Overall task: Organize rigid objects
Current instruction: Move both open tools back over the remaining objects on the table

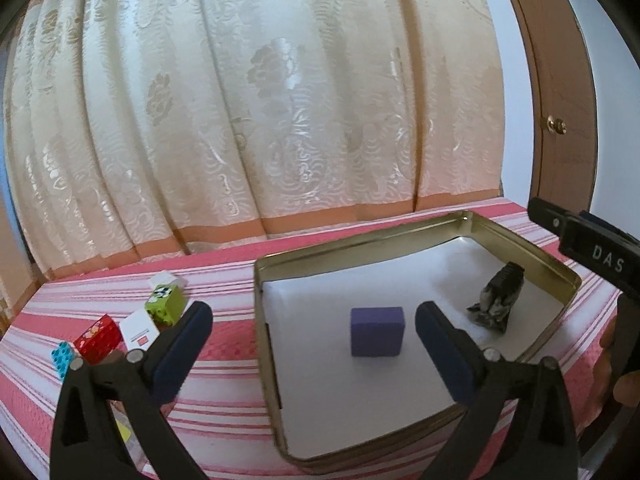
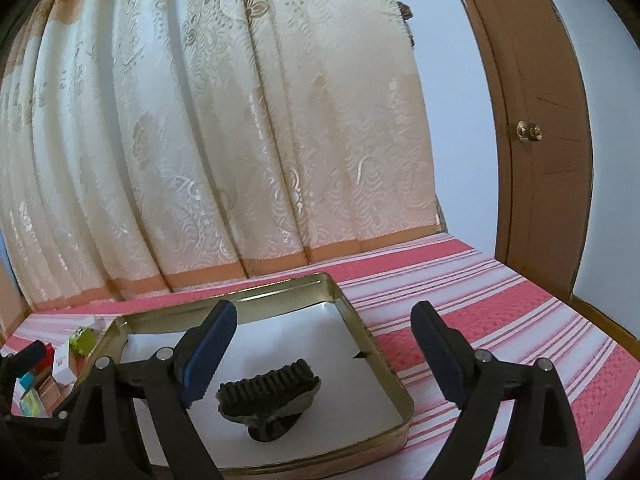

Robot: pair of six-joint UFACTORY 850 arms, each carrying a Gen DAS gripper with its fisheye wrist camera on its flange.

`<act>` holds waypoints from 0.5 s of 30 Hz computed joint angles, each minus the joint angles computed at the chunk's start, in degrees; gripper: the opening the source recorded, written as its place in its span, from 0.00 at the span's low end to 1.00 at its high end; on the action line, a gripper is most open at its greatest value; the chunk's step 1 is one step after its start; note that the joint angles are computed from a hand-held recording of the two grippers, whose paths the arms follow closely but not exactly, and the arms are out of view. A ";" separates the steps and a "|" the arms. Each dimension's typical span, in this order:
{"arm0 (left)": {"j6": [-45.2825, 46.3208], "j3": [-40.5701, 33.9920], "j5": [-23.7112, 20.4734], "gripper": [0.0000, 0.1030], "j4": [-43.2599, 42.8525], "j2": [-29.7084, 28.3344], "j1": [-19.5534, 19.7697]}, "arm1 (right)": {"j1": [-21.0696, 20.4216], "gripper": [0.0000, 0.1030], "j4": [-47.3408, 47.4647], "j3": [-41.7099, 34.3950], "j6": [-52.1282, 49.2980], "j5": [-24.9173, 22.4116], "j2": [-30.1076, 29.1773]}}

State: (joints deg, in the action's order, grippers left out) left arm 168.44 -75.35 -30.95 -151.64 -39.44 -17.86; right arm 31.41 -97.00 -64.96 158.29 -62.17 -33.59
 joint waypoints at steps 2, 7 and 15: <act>-0.68 0.31 -0.55 1.00 0.37 0.16 0.51 | 0.29 0.88 0.43 0.01 0.26 -1.28 -0.14; -0.02 1.34 -1.88 1.00 -0.55 0.61 1.42 | 1.01 0.88 2.19 -0.61 -0.23 -3.88 -0.82; -3.71 1.87 -1.91 1.00 2.71 1.02 3.24 | 2.13 0.88 7.33 -1.78 -0.48 -7.42 -1.58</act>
